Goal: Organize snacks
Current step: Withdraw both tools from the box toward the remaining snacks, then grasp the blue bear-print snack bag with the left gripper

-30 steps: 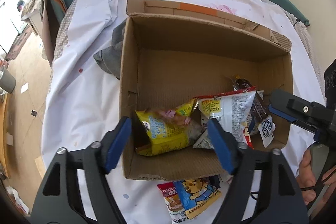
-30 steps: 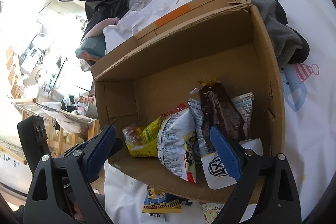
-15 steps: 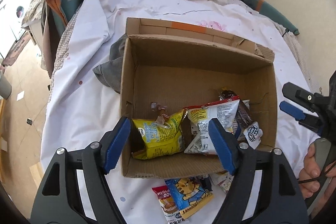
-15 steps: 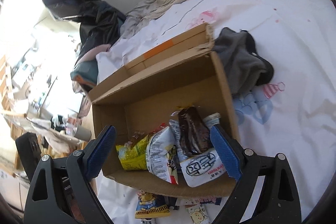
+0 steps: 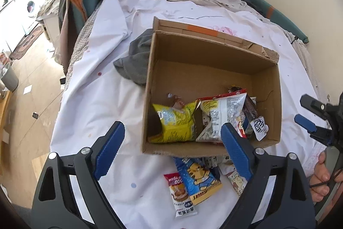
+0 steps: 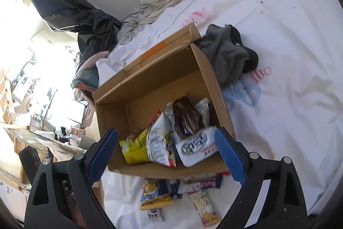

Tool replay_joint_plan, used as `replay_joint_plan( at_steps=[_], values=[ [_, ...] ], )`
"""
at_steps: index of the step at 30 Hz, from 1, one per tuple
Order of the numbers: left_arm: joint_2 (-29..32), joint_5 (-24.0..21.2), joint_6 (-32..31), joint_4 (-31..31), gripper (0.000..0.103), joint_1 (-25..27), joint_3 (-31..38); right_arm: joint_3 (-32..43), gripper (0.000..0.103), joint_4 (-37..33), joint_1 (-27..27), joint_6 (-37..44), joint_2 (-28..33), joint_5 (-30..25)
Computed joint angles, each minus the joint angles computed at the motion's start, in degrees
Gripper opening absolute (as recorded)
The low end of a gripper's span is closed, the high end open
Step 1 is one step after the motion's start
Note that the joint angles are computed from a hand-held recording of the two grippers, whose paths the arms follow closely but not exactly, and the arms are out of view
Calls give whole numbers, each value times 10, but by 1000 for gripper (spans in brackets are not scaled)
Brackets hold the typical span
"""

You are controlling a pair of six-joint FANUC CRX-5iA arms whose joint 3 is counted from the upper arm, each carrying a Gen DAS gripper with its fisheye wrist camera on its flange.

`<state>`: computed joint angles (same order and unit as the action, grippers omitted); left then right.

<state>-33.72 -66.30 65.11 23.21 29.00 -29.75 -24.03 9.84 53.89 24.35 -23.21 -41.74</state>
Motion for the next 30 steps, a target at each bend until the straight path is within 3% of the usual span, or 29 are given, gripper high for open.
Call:
replay_joint_plan(
  at_steps=[11,19,25,30],
  values=[
    [-29,-49,8,-11,89,40,-18,-54,94,48,45,-92,-61,-45],
    [-35,-78,1,-15,89,47,-29,-68,94,27,45,-96,-77,-85],
    [8,-96,36,-31,89,4,-29,-65,94,14,40,-100,-74,-95],
    [53,-59,95,-81,89,-90,-27,-56,94,4,32,-82,-63,-96]
  ],
)
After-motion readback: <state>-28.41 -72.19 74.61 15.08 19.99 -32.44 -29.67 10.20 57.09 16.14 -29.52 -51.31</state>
